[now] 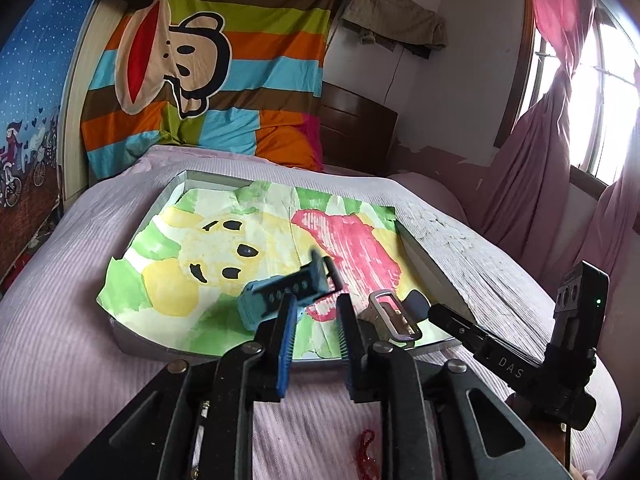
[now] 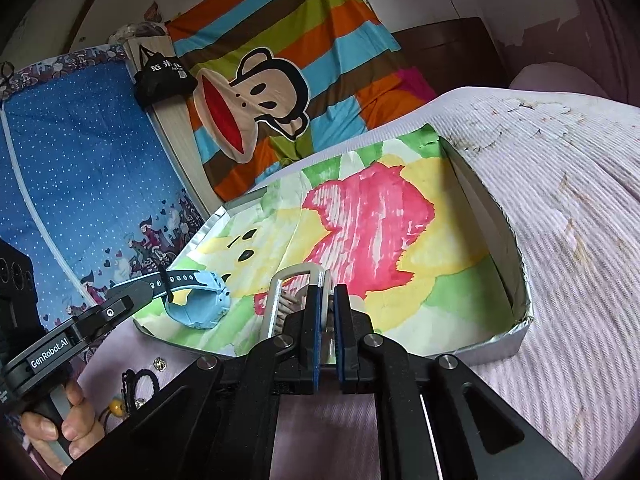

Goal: Organize jewelry
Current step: 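Carry the watch with the left tool into the tray while the right tool drops the clip there, then withdraw both open tools from the tray back over the bed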

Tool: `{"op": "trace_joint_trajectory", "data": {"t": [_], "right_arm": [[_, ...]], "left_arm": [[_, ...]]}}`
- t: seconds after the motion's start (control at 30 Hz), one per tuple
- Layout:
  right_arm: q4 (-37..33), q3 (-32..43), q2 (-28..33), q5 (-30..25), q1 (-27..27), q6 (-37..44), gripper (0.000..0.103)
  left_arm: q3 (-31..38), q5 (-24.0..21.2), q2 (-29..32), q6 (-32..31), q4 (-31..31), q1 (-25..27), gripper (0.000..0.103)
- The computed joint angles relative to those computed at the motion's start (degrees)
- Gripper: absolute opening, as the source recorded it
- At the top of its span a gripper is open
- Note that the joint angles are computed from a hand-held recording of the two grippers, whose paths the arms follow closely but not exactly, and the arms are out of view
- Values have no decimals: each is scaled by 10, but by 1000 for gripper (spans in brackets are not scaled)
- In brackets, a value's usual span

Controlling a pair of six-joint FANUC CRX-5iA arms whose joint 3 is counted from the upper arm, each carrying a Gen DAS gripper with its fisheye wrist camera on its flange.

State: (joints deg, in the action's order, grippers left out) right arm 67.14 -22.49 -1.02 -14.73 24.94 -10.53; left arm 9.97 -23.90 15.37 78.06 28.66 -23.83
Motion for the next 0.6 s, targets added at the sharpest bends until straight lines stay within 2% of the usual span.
{"op": "trace_joint_trajectory", "data": {"t": [0.07, 0.13, 0.23, 0.27, 0.3, 0.33, 0.4, 0.43, 0.5, 0.6], "right_arm": [[11, -8, -11, -11, 5, -2, 6], [45, -15, -18, -29, 8, -19, 6], [59, -16, -28, -59, 20, -8, 9], [71, -20, -33, -68, 24, -11, 10], [88, -25, -39, -73, 25, -20, 17], [111, -31, -44, -73, 23, -36, 26], [153, -44, -58, -77, 22, -66, 36], [175, -50, -65, -79, 21, -81, 37], [201, -60, -79, -83, 24, -96, 39], [226, -71, -96, -108, 41, -103, 57]], "left_arm": [[-16, 12, -11, 5, 1, -1, 36], [-30, 24, -22, 16, -5, -1, 40], [-40, 37, -39, 57, -48, -1, 50], [-41, 40, -46, 83, -76, -2, 58], [-36, 38, -52, 125, -120, -2, 65], [-29, 33, -58, 171, -170, -4, 67], [-29, 28, -71, 217, -221, -6, 75], [-29, 23, -78, 240, -245, -6, 79], [-25, 11, -93, 307, -318, -12, 94], [-39, 7, -118, 339, -365, -14, 101]]}}
